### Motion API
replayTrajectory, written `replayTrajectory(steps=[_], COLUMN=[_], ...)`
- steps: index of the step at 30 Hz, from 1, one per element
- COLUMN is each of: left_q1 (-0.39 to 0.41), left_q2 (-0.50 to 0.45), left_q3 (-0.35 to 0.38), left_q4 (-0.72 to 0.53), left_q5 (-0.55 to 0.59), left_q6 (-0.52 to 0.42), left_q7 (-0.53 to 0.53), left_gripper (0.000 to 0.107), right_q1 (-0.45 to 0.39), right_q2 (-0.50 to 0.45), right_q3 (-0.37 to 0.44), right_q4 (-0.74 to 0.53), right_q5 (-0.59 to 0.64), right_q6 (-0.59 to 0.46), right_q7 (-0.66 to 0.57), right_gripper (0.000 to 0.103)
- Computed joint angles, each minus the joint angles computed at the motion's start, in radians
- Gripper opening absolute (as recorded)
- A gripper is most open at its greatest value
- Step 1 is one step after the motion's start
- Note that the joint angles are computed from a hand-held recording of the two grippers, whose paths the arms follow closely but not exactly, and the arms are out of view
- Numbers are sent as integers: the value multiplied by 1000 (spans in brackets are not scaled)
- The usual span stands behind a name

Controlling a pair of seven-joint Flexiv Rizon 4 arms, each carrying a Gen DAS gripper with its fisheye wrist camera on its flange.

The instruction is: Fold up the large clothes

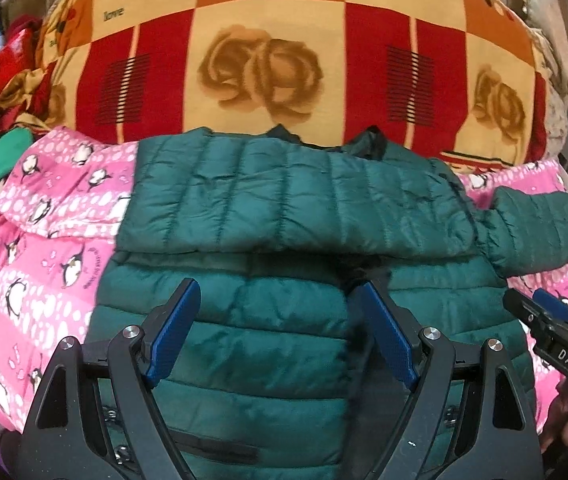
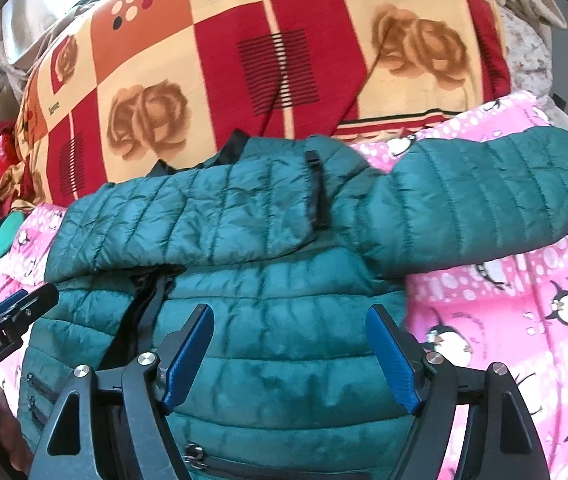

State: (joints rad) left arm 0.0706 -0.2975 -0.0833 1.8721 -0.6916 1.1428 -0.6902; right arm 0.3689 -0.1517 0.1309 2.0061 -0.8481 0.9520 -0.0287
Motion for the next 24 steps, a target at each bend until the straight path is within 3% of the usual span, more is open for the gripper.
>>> replayTrajectory(steps=[11, 24], left_q1=[-34, -52], left_q2=[0, -51], left_q3=[-11, -6], left_q4=[-29, -102], left_q5=[15, 102], left_q6=[-3, -4], left_q7=[-27, -138], left_gripper=[83, 83], right_q1=[-80, -193], right_q2=[98, 176], right_q3=[2, -1], right_q4=[94, 176], right_q5=[-22, -11], right_q6=[-24, -46], right_q7=[36, 46], right_gripper=[77, 77])
